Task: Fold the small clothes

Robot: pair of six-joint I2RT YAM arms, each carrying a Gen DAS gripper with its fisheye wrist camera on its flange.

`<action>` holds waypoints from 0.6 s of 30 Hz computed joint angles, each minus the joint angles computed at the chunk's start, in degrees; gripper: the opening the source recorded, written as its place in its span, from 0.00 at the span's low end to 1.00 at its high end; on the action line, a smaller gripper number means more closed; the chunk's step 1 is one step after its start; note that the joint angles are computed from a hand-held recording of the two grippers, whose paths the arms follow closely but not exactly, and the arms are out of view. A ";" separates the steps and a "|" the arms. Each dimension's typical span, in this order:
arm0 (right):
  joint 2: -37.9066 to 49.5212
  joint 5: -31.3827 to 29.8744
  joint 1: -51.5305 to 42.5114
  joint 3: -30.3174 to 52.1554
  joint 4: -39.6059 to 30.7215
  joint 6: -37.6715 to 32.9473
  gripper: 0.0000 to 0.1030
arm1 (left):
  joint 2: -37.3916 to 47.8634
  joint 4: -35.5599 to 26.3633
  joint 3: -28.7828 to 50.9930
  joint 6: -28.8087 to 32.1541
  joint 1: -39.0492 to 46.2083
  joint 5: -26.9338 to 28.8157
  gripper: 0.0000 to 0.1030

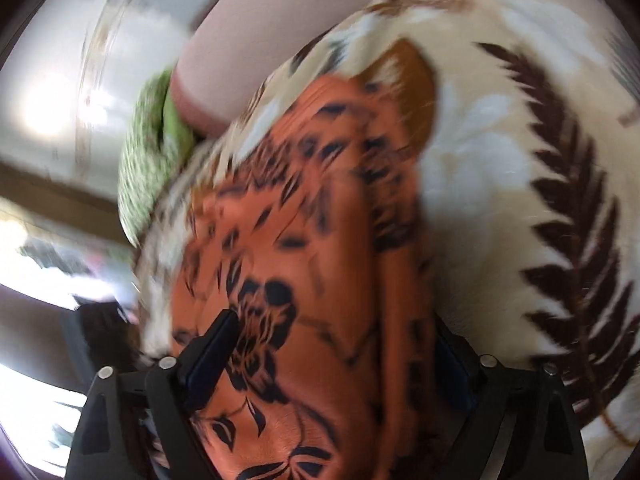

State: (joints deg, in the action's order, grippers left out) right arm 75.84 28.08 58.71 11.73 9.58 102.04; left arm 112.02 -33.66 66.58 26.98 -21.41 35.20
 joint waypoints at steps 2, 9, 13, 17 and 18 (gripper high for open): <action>3.22 0.22 0.34 5.25 -5.75 -0.35 0.70 | -2.03 2.54 -2.09 -0.43 -0.21 -0.13 0.67; 6.85 7.63 5.49 16.92 -17.20 0.31 0.36 | -7.82 4.74 -5.84 0.66 1.19 -0.29 0.42; 7.77 11.03 7.81 23.34 -24.21 1.44 0.36 | -14.09 4.56 -8.06 2.10 4.57 0.21 0.41; 8.08 15.72 10.50 26.84 -24.11 0.25 0.36 | -19.87 1.98 -9.25 5.05 9.55 0.72 0.41; 7.95 16.60 11.53 27.26 -23.84 0.19 0.35 | -21.26 1.36 -9.68 6.16 10.95 0.48 0.41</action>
